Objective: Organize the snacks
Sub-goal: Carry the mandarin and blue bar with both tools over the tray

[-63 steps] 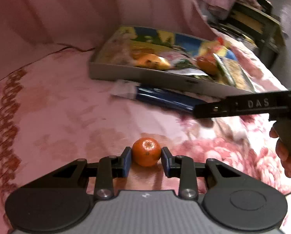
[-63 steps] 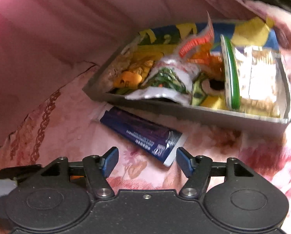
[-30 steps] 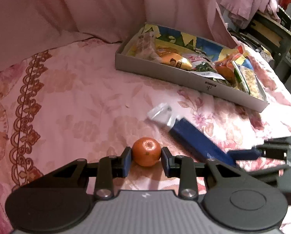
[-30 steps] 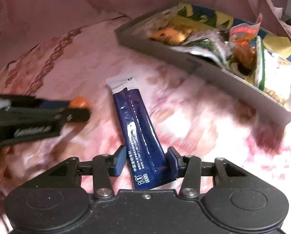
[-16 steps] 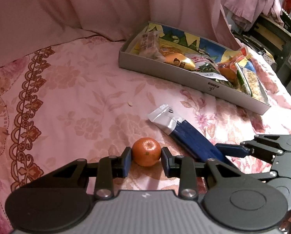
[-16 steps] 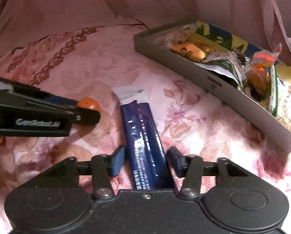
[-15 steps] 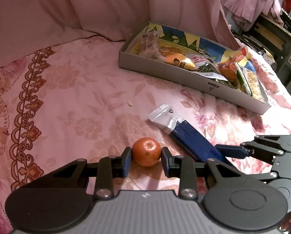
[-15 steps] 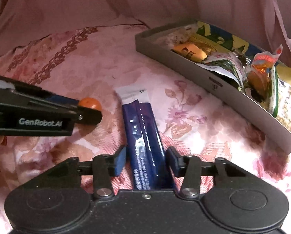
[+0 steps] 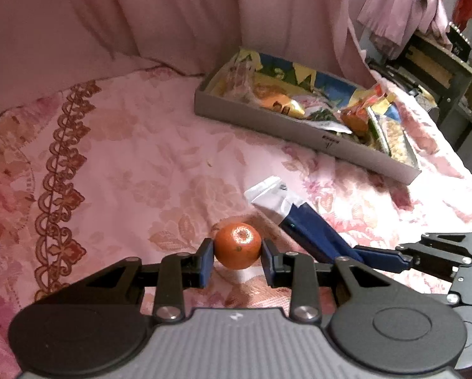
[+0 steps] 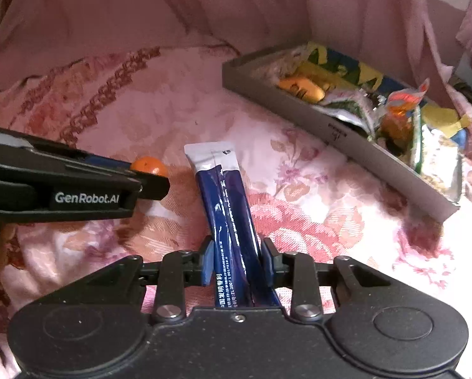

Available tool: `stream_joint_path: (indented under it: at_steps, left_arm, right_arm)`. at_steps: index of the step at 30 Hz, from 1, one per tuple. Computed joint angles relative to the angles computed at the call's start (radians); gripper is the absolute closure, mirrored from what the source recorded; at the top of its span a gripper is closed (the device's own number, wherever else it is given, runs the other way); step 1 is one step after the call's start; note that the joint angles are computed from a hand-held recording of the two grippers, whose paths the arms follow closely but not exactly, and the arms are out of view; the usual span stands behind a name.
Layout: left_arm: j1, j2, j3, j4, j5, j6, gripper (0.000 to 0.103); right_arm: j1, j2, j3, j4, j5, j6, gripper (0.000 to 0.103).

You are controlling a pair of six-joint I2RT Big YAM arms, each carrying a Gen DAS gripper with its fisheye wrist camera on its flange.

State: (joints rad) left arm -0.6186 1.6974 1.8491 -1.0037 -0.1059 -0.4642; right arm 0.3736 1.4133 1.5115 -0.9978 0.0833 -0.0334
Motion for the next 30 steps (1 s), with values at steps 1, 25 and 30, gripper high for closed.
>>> stream_joint_path:
  at_steps: [1, 25, 30]
  left_arm:
    - [-0.002, -0.007, -0.005, 0.008, -0.007, 0.003, 0.068]
    - [-0.018, -0.059, -0.042, 0.149, -0.079, 0.049, 0.068]
    - [-0.019, -0.059, -0.034, 0.159, -0.079, 0.048, 0.068]
  right_arm:
    - [0.003, -0.012, -0.007, 0.012, 0.007, 0.007, 0.071]
    - [-0.003, -0.131, -0.119, 0.316, 0.092, 0.096, 0.070]
    - [-0.009, -0.125, -0.113, 0.336, 0.089, 0.112, 0.070]
